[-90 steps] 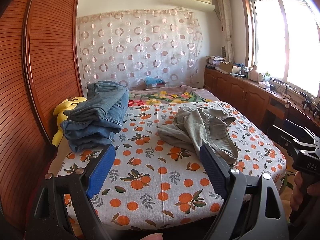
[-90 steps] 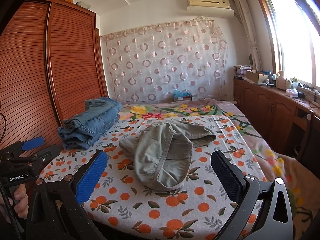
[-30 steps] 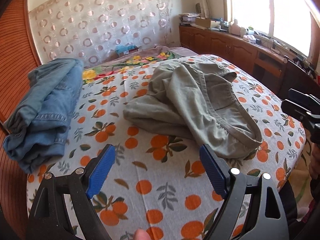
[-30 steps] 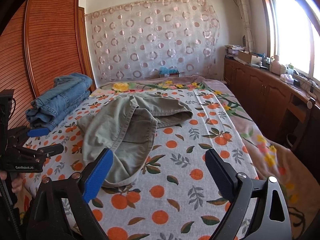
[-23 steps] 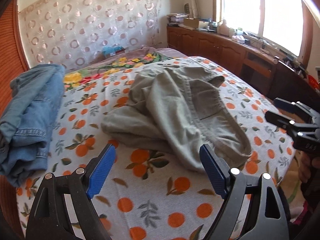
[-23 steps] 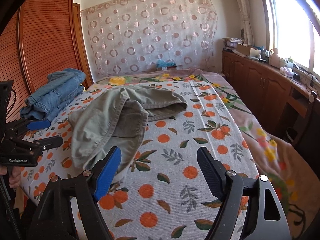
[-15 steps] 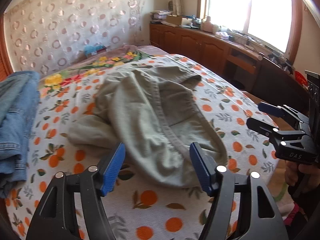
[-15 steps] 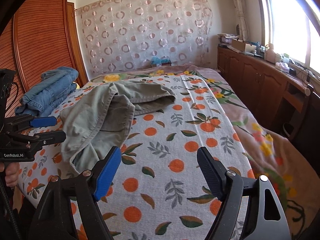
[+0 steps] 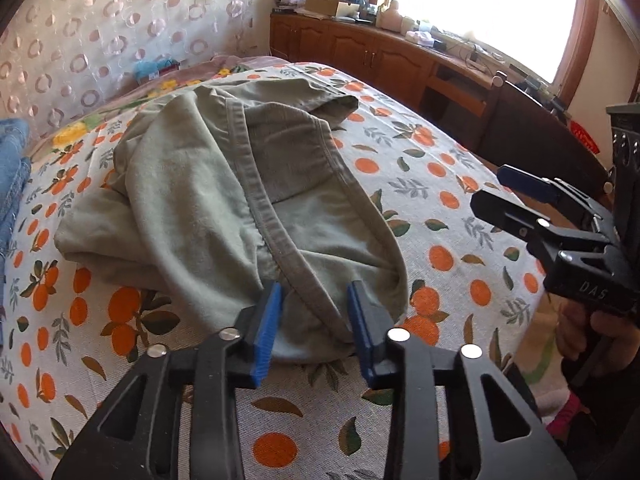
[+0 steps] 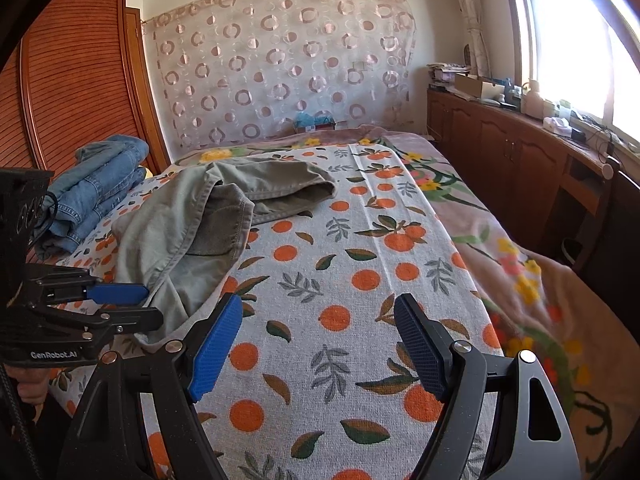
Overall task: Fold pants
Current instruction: 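Reach the left gripper to the grey-green pants waistband and close on it, then lift the grey-green pants up off the bed with the left gripper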
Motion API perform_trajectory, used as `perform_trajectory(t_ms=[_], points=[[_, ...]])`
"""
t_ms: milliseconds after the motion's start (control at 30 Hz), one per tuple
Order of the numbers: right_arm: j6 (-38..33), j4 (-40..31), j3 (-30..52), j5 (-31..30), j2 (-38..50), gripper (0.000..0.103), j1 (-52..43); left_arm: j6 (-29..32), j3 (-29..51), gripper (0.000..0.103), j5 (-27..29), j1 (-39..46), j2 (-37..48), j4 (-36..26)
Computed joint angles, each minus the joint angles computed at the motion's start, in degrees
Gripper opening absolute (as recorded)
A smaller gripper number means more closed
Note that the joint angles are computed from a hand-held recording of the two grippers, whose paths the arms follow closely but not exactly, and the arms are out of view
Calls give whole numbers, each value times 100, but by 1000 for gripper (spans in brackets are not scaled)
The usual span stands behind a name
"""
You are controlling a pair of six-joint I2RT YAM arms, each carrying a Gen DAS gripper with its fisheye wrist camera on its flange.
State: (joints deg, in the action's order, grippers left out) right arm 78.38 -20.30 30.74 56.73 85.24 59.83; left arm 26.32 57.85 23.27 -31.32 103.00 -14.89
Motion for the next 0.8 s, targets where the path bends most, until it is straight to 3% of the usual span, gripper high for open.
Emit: perform_trajectory(t_ms=[33, 133, 333, 600, 667, 767, 800], points=[[-94, 91, -6, -5, 8, 80, -52, 4, -21, 17, 30, 27, -12, 12], [-168, 165, 8, 11, 65, 80, -86, 66, -55, 5, 208, 179, -61, -4], [-307, 376, -20, -39, 91, 80, -180, -28, -388, 3, 636, 807, -811, 13], [-659, 700, -31, -97, 131, 80, -347, 502, -497, 2, 1064, 1668, -1356, -384], [-713, 779, -36, -126, 151, 80, -384, 432, -413, 6, 1004, 1637, -1272, -428], [-748, 846, -17, -144, 196, 80, -392, 417, -358, 28, 966, 1520, -1189, -491], [-754, 852, -11, -156, 209, 80, -386, 398, -398, 41, 952, 1469, -1207, -453]])
